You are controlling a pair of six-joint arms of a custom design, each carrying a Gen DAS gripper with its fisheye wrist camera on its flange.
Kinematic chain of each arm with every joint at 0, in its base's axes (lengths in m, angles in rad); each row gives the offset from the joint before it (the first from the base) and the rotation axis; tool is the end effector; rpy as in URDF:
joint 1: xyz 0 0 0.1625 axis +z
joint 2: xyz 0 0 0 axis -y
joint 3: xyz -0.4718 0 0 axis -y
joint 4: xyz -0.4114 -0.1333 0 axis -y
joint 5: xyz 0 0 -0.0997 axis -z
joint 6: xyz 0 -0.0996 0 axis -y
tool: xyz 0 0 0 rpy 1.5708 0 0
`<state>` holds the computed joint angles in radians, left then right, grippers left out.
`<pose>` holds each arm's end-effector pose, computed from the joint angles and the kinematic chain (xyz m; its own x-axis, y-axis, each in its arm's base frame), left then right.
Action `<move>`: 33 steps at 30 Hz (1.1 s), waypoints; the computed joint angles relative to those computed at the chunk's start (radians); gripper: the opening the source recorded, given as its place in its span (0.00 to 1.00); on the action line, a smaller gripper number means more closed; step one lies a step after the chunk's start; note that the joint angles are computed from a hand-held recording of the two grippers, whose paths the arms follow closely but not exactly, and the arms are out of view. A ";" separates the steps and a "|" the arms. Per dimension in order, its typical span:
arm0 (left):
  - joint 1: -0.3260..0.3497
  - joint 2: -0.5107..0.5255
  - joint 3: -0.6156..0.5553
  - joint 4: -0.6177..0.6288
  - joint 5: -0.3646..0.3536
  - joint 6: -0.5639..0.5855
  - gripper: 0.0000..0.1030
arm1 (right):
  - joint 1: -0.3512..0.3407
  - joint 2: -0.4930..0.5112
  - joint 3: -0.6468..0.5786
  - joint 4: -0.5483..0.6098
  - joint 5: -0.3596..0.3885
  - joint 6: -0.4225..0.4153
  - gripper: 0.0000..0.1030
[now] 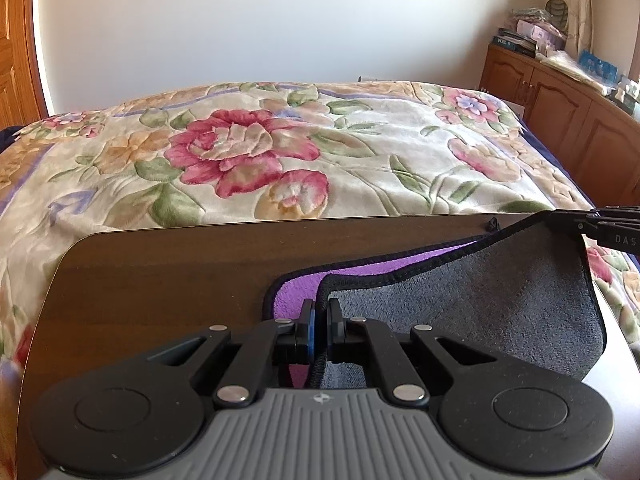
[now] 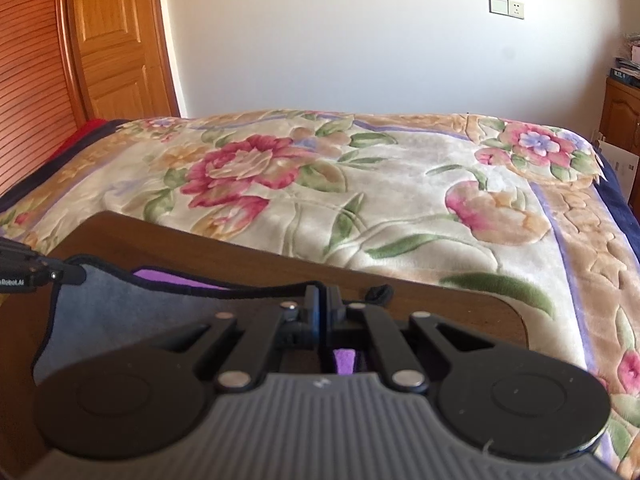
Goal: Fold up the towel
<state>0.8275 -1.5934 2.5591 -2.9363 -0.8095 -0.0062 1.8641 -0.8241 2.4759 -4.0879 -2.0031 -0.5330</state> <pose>-0.0836 -0.3894 0.2682 -0.7186 0.2880 -0.6330 0.6189 0.6800 -0.3932 0.2093 -0.3762 0.1160 -0.7328 -0.2785 0.6208 -0.6500 0.5564 -0.5177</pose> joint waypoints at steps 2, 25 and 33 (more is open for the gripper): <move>0.004 0.010 -0.002 -0.006 0.005 0.006 0.02 | -0.003 0.003 -0.001 -0.007 0.000 -0.002 0.04; 0.059 0.132 -0.057 -0.088 0.017 0.081 0.02 | -0.029 0.060 -0.049 -0.061 -0.019 -0.053 0.04; 0.076 0.160 -0.062 -0.117 0.020 0.095 0.02 | -0.039 0.075 -0.067 -0.059 -0.024 -0.064 0.04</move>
